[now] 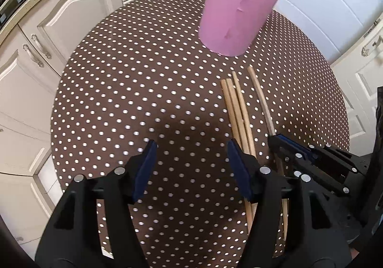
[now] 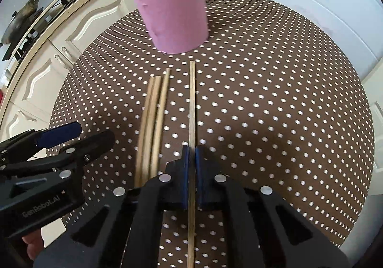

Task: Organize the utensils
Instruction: 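Move both open grippers back down to the remaining chopsticks, then close the left gripper on a chopstick while the right gripper grasps another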

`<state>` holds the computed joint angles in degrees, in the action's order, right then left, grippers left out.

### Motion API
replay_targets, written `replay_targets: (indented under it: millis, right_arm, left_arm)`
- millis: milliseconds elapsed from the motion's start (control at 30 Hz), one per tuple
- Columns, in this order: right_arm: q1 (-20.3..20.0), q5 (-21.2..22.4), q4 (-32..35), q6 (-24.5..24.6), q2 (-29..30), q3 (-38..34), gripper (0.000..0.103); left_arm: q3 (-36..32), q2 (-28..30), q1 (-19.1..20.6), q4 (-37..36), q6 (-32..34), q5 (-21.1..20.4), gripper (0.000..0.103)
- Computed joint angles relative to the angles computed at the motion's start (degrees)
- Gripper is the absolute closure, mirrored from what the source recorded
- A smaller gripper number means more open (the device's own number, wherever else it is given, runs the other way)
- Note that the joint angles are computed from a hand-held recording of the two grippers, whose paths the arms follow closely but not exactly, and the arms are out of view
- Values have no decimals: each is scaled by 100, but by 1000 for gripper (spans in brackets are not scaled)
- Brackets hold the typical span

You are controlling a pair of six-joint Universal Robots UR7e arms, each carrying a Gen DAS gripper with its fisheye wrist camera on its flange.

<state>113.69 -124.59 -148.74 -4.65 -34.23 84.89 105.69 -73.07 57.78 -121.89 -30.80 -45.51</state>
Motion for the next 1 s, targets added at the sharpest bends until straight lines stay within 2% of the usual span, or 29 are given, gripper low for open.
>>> replay_targets:
  millis: [133, 167, 267, 567, 767, 833, 867, 933, 967, 1000]
  right_arm:
    - [-45, 42, 17, 173, -133, 128, 99]
    - [-61, 127, 143, 350, -184, 137, 98]
    - [-91, 171, 152, 392, -279, 223, 99]
    - [-105, 221, 235, 436, -347, 242, 99]
    - [-147, 339, 279, 600, -417, 273, 99]
    - [-149, 352, 301, 627, -411, 252, 99]
    - [-138, 315, 307, 611, -405, 247, 99]
    - [-119, 257, 326, 594, -402, 241, 99]
    - [-118, 247, 336, 604, -407, 242, 99]
    - [-114, 249, 353, 632, -395, 224, 99]
  left_arm:
    - [-113, 183, -15, 118, 4, -57, 42]
    - [-124, 201, -23, 110, 36, -66, 42]
    - [-185, 306, -46, 119, 107, -29, 42]
    - [-513, 641, 16, 444, -206, -11, 41]
    - [-686, 864, 32, 594, -356, 186, 41]
    - [-838, 976, 55, 850, -543, 220, 41]
    - [-837, 998, 37, 862, -554, 285, 43]
    - [-783, 1002, 1, 678, -407, 370, 56]
    - [-748, 1003, -11, 563, -310, 390, 72]
    - [-730, 1011, -21, 480, -201, 404, 81]
